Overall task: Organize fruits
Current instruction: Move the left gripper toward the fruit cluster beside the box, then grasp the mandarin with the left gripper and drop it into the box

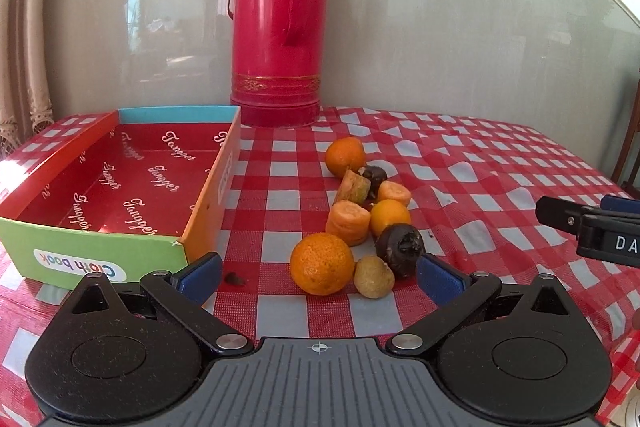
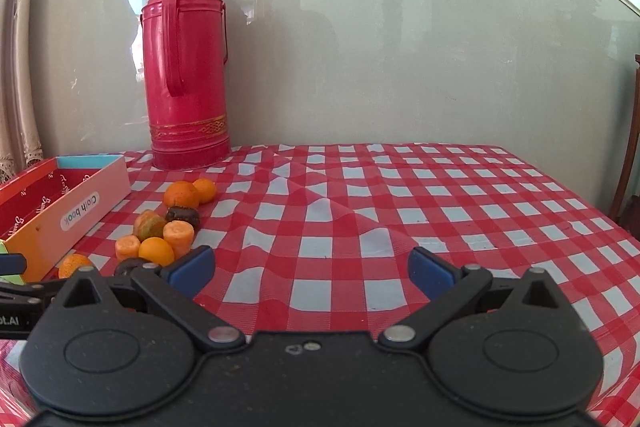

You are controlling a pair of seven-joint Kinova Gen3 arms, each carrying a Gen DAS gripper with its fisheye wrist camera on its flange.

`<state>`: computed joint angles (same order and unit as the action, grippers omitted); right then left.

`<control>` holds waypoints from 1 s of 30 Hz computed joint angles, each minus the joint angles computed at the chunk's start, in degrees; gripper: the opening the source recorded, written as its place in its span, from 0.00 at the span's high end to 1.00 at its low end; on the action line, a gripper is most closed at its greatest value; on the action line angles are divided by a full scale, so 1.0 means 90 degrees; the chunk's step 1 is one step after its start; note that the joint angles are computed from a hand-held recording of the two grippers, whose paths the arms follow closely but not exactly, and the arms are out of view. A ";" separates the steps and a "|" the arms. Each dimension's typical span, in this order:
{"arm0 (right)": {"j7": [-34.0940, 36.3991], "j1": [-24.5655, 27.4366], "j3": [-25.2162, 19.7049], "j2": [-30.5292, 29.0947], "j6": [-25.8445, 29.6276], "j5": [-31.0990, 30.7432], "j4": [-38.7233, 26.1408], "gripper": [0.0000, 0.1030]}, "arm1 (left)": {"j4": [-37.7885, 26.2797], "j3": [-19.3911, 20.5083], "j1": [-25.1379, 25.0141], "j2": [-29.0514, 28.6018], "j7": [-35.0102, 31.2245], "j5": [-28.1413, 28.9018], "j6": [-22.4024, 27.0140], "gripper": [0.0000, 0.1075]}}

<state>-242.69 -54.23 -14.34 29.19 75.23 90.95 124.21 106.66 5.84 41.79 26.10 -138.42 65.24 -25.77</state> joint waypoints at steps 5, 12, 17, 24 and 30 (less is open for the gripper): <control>-0.0013 0.0072 0.0008 -0.0007 -0.0077 -0.0001 -0.0008 0.06 | -0.0121 -0.0020 -0.0140 0.0037 -0.0043 0.0186 0.0279 0.34; 0.0122 0.0100 0.0031 0.0024 -0.0184 0.0026 -0.0108 0.06 | -0.0268 -0.0114 -0.0189 0.0146 0.0179 0.0139 0.0528 0.38; 0.0324 0.0082 0.0053 0.0042 -0.0215 0.0040 -0.0179 0.06 | -0.0282 -0.0274 -0.0129 0.0148 0.0564 -0.0198 0.0717 0.61; 0.0498 0.0053 0.0075 0.0057 -0.0237 -0.0058 -0.0250 0.06 | -0.0187 -0.0437 -0.0126 0.0075 0.1326 -0.0893 0.0939 0.65; 0.0731 0.0015 0.0108 0.0080 -0.0269 -0.0123 -0.0318 0.06 | 0.0202 -0.0348 -0.0118 -0.0067 0.2414 -0.2036 0.0272 0.65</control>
<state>-236.11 -54.09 -13.37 29.91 72.81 89.85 121.35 108.48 2.71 40.73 25.50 -116.70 46.92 -23.32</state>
